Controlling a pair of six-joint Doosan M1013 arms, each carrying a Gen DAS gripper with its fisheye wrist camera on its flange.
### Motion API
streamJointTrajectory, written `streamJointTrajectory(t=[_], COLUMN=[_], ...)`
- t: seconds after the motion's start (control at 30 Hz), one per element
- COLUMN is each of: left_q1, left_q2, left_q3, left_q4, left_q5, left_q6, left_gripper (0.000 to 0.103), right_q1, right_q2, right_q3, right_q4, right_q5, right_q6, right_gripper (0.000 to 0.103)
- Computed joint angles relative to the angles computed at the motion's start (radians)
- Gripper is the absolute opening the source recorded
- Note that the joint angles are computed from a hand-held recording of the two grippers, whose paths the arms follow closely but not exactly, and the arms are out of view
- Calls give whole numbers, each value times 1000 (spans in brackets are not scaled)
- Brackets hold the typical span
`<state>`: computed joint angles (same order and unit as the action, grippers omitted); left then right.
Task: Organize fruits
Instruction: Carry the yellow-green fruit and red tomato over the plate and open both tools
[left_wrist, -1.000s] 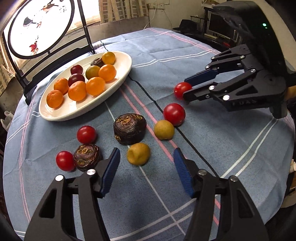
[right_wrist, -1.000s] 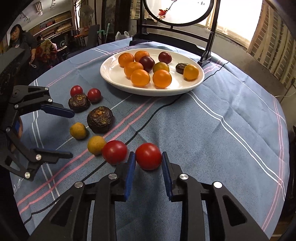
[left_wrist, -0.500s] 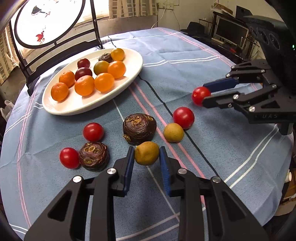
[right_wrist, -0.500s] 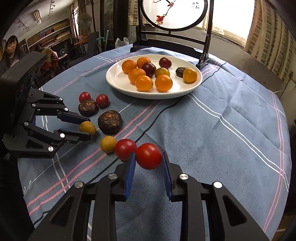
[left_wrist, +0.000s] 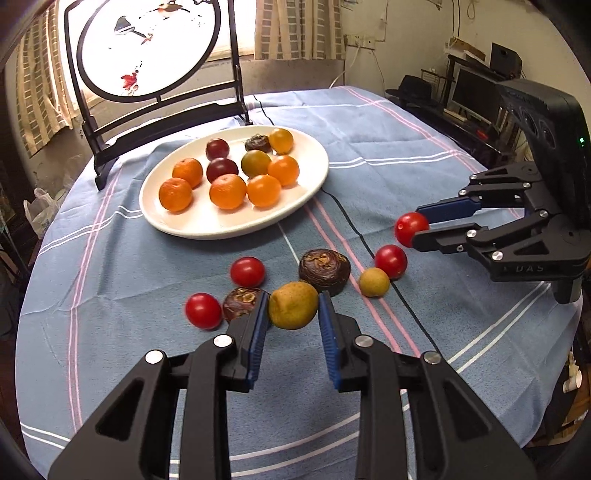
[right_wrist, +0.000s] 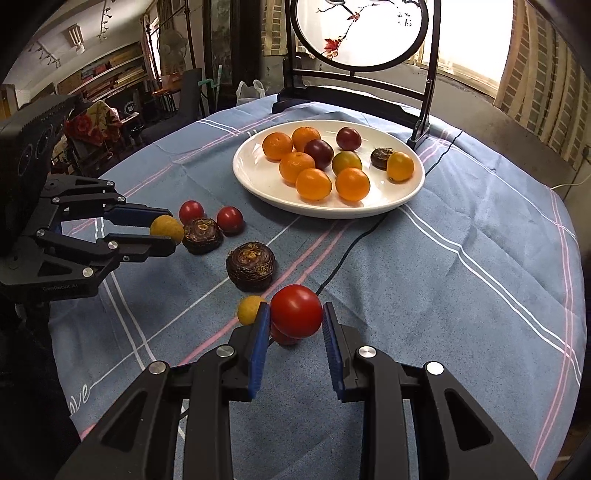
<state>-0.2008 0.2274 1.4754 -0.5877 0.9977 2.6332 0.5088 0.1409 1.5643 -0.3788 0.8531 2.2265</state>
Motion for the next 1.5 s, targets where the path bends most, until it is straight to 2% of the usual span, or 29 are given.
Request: streamJointTrajectory(t=[0.53,0.9,1.13,1.5], left_q1=[24,-30,-70,-87], left_q2=[53,160,214,268], left_q3=[-99,-282,-337,-385], left_q4=[-19,59,150,211], left_q5=[-29,-71,-81,-61], left_q6=[-52,-223,-293,-339], left_gripper=[27,27,27,27], right_q1=[0,-70,-122,-166], right_q2=[29,86,153,226], right_q3=[-48,-142,-216,-294], right_q4=[-54,-116,-76,-36], right_q5=[-52,-104,-84,-38], right_q6=[72,114,100,68], right_gripper=[29,29,29,30])
